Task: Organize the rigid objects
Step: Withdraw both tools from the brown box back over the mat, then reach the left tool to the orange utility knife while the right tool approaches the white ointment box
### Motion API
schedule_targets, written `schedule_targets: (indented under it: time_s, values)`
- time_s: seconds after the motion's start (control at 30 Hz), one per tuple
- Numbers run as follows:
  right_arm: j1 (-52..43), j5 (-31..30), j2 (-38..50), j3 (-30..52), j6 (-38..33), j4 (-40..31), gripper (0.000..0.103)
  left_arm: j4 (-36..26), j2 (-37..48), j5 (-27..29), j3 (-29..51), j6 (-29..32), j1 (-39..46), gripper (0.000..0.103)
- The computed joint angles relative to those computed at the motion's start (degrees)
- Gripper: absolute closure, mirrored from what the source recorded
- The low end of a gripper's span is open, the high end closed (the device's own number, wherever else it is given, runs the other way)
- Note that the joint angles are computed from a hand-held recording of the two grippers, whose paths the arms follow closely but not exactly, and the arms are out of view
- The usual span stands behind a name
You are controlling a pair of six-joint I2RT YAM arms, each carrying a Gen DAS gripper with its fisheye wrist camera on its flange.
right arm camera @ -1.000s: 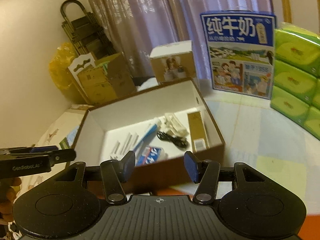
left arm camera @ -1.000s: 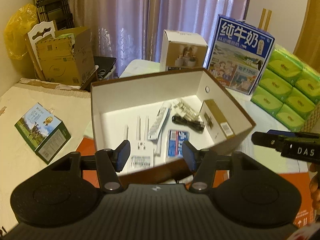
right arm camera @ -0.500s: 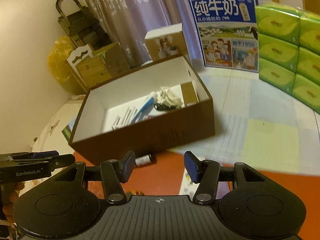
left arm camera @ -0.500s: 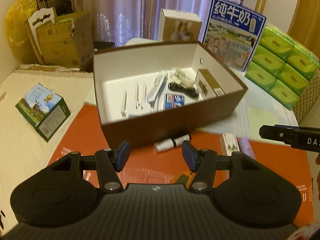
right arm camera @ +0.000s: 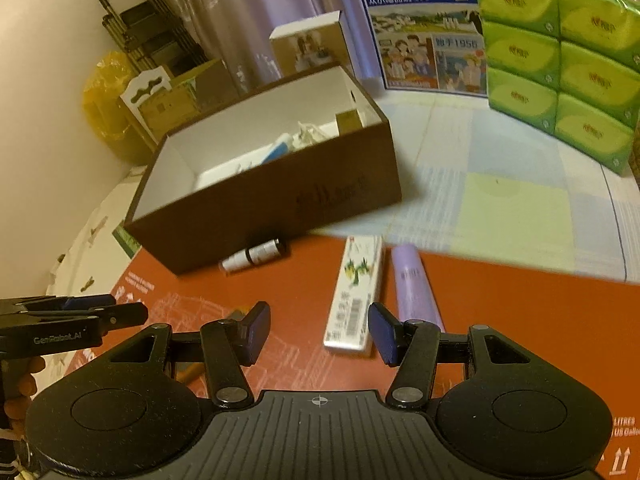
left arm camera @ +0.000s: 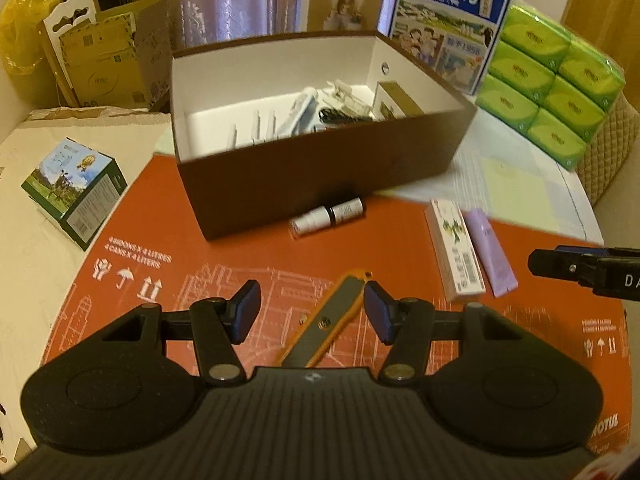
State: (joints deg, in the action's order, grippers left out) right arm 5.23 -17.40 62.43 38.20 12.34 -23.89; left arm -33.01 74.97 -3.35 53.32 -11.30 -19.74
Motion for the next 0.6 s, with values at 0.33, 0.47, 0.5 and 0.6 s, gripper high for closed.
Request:
schedule_targets:
  time_s: [0.33, 0.47, 0.5, 0.6]
  values:
    - [-0.04, 0.16, -3.70, -2.82, -1.11, -2.61, 0.052, -0.19, -0.73, -0.10, -2.85, -1.53, -3.27, 0.050]
    - [0.02, 0.47, -4.21, -3.44, -1.50, -3.14, 0.052, 0.07, -0.90, -0.52, -3.99, -1.72, -4.35, 0.050]
    - [-0.04, 0.44, -4.31, -3.55, -1.69, -3.27, 0.052, 0.05, -0.84, -0.65, -4.20, -1.85, -4.53, 0.050]
    - [0.01, 0.66, -4.45, -3.81, -2.16, -3.51, 0.052, 0.03, -0.68, -0.99, -4.83, -2.06, -5.03, 0.050]
